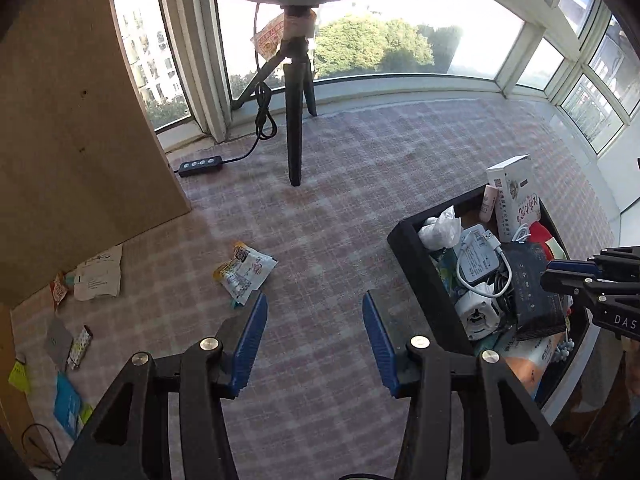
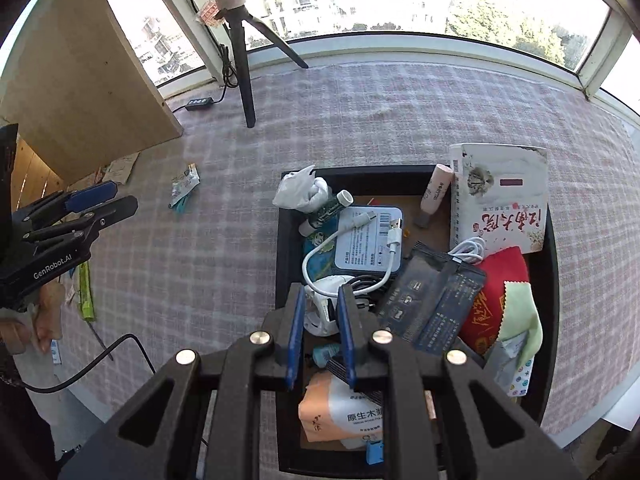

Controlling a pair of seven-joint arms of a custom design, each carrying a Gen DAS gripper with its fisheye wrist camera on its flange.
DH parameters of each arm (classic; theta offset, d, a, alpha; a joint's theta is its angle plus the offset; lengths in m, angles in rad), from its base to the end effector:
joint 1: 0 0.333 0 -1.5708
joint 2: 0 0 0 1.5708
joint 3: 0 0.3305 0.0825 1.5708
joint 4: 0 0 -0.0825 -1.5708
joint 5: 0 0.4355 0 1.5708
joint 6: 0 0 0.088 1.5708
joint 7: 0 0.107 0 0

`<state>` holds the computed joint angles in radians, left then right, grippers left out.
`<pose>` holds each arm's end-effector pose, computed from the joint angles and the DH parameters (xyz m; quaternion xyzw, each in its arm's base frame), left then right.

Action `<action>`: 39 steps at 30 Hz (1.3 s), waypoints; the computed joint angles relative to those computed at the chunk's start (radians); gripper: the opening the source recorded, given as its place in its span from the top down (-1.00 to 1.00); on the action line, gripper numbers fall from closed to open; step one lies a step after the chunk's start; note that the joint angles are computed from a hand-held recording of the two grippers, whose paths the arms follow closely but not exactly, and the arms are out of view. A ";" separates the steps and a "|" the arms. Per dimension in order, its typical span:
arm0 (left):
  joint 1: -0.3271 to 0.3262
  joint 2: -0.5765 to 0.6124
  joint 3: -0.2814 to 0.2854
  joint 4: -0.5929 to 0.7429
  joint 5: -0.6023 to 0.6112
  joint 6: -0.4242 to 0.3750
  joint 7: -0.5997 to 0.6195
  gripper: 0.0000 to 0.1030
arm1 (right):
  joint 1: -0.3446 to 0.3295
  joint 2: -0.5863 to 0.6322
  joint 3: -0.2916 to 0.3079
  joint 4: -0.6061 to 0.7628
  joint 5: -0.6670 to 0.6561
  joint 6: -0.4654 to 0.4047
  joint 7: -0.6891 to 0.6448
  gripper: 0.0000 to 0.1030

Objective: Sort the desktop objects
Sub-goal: 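Move both grippers back over the remaining items on the table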

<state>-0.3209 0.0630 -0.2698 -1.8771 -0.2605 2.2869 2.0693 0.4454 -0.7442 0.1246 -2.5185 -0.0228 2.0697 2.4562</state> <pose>0.5451 -0.3687 0.5090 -0.2993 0.9310 -0.2073 0.0274 0.3318 0.2172 0.5459 -0.5753 0.8033 -0.0629 0.1407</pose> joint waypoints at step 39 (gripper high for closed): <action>0.199 0.395 0.153 0.295 0.315 0.010 0.063 0.00 | -0.055 0.935 0.031 0.635 0.281 0.221 -0.264 0.23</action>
<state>-0.1218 0.4583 -0.1169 -1.5817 0.0549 2.2970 2.1325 0.3902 0.1910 0.1560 -1.8836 0.2580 2.2909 2.1924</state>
